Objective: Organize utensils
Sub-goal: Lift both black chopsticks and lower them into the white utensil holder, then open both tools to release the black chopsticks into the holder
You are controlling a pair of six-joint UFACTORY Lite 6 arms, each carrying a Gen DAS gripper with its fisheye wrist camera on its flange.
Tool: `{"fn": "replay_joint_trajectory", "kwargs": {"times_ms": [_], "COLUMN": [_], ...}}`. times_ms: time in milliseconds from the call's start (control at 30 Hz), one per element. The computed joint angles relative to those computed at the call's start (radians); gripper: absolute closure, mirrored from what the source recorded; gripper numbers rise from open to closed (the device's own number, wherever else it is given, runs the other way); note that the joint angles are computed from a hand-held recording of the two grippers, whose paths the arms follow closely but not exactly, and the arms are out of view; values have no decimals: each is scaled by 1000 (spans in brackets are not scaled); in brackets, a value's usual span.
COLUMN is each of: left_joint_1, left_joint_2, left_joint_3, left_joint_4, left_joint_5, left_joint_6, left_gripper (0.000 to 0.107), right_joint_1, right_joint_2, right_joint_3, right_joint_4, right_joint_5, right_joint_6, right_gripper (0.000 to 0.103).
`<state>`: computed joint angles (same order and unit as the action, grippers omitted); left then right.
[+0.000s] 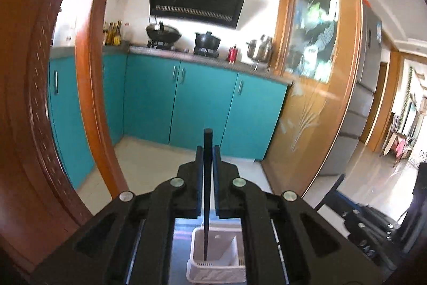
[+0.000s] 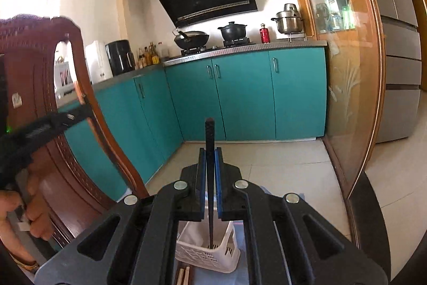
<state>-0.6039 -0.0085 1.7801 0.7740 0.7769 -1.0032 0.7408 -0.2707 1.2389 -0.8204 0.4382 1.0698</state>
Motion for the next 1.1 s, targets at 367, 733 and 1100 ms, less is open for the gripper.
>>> {"fn": "replay_joint_trajectory", "kwargs": {"times_ms": [367, 733, 1100], "left_joint_1": [-98, -89, -220], "left_joint_2": [-70, -157, -362], "left_joint_3": [-246, -369, -548], "left_joint_4": [154, 109, 283], "left_joint_5": [39, 8, 90], "left_joint_6": [-165, -195, -321], "left_gripper": [100, 100, 69], "right_joint_1": [-1, 7, -48], "right_joint_2": [-32, -94, -348], "right_joint_3": [-68, -140, -417], "right_joint_4": [-37, -46, -353], "right_joint_5": [9, 24, -12], "right_joint_6": [58, 71, 460], "right_gripper": [96, 95, 52]}}
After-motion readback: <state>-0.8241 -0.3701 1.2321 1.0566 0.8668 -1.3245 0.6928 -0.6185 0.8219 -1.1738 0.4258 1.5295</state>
